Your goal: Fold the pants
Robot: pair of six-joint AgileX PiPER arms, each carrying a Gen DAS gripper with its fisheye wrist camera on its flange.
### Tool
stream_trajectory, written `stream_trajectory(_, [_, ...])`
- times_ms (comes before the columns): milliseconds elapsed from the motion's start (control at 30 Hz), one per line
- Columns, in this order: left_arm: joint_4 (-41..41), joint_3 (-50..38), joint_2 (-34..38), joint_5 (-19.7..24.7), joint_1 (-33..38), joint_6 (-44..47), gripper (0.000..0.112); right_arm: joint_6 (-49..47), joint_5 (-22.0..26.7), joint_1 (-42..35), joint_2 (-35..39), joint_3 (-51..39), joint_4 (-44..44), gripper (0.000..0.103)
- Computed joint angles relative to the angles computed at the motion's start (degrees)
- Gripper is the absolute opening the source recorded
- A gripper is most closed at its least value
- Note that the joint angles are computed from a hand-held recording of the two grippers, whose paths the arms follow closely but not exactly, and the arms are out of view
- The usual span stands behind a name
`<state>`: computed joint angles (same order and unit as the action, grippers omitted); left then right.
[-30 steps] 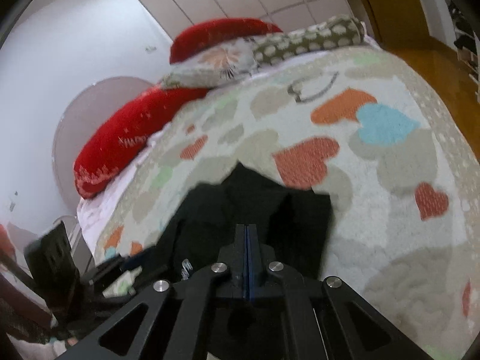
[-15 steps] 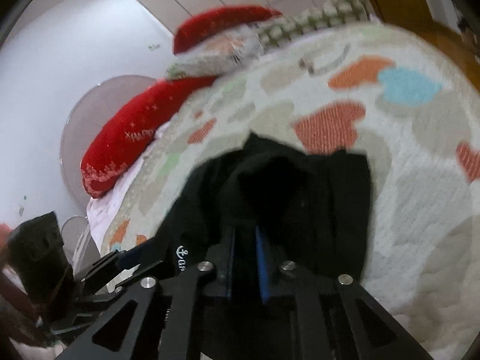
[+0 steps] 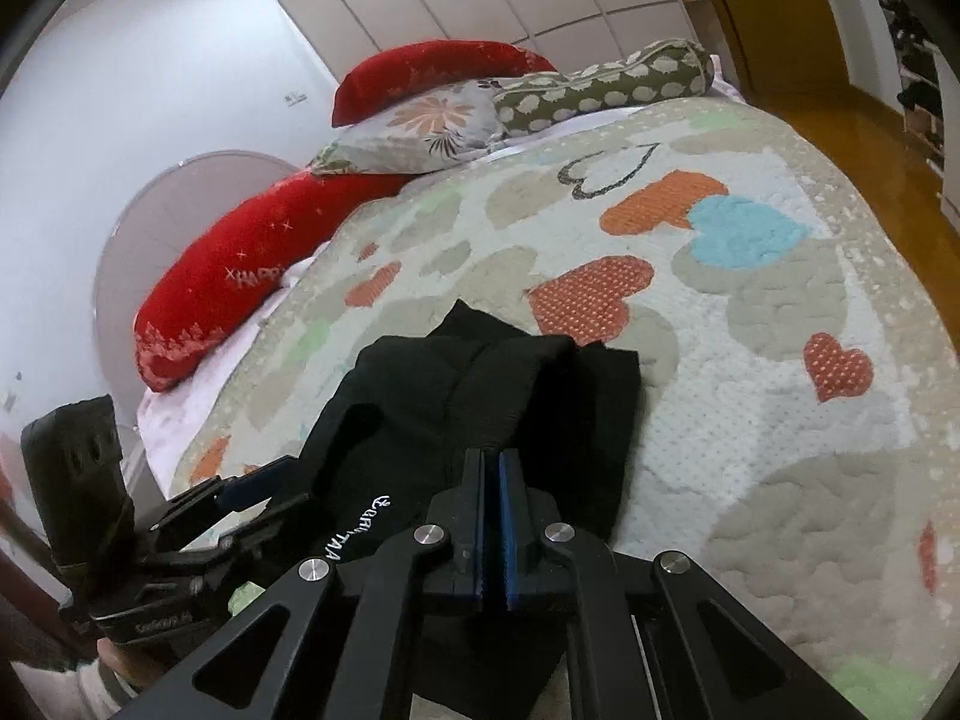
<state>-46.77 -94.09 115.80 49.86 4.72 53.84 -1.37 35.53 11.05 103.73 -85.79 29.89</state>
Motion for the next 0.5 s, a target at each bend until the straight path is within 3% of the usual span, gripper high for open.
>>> stream_trajectory(233, [-0.11,0.23,-0.86,-1.47,-2.62,3.12,0.071,8.6,1.2,0.18,-1.14,-1.23,-12.48,0.004])
stream_trajectory(367, [4.06,1.6,-0.21,-4.82,-3.26,1.89,0.071,5.83,3.3,0.48,4.26,-1.91,-7.46,0.005])
stream_trajectory(433, [4.06,1.89,-0.51,-4.15,-2.22,2.41,0.071,5.33,1.42,0.34,3.62,-0.44,-5.31,0.005])
stream_trajectory(500, [3.44,1.25,-0.89,-2.28,-0.74,2.56,0.071,5.29,2.92,-0.63,2.44,-1.09,-4.83,0.009])
